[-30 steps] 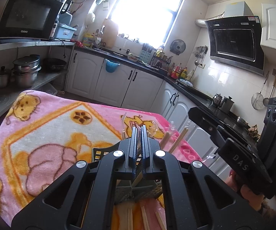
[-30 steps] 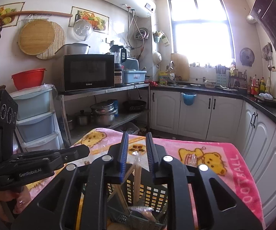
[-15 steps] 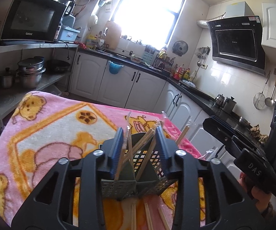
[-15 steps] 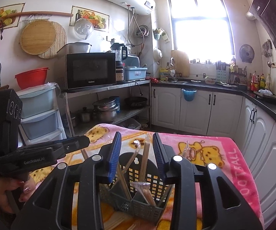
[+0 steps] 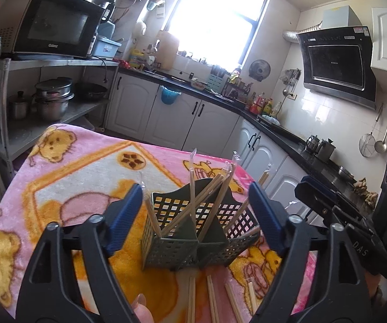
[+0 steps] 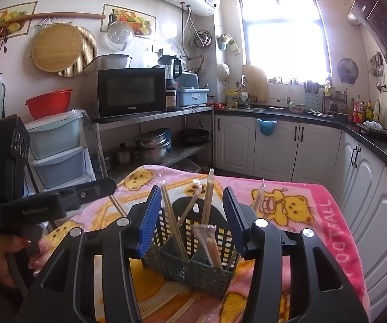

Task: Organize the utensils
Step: 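Withdraw both open tools from the caddy toward the loose chopsticks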

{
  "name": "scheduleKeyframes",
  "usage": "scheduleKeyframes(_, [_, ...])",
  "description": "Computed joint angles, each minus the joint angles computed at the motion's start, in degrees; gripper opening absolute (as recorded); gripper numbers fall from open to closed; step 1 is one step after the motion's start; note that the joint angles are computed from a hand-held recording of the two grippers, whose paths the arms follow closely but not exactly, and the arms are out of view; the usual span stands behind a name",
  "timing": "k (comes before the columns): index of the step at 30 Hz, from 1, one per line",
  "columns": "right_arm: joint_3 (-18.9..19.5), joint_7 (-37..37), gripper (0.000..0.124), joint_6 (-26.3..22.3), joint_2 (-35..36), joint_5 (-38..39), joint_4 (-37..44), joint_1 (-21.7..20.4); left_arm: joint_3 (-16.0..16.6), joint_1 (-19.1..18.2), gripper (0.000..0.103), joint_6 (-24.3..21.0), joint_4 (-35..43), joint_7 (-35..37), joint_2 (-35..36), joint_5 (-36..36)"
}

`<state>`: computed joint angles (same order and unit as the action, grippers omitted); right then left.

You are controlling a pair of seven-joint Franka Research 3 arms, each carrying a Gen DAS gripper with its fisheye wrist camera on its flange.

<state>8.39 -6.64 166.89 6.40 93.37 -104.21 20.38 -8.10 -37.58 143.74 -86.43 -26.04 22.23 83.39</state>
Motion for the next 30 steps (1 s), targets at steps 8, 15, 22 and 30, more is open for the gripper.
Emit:
scheduleKeyframes(8, [-0.4, 0.2, 0.05, -0.9, -1.9, 0.2, -2.8, 0.0, -0.9, -0.7, 0.092, -3.3, -2.0, -0.7, -1.9, 1.1])
scheduleKeyframes(15, [-0.9, -0.9, 0.052, -1.7, -3.6, 1.4, -5.2, 0.1, -2.0, -0.9, 0.092, -5.0, -3.3, -0.6, -2.7, 1.0])
scheduleKeyframes(22, [-1.3, -0.1, 0.052, -2.2, -4.6, 0.6, -6.9, 0.3, -2.8, -1.0, 0.092, -5.7, -5.0, -2.3, -3.4, 1.4])
scheduleKeyframes(30, [-1.5, 0.9, 0.052, -2.2, -5.6, -0.4, -8.9, 0.5, -3.6, -1.0, 0.092, -5.9, -7.1, -4.9, -4.0, 1.5])
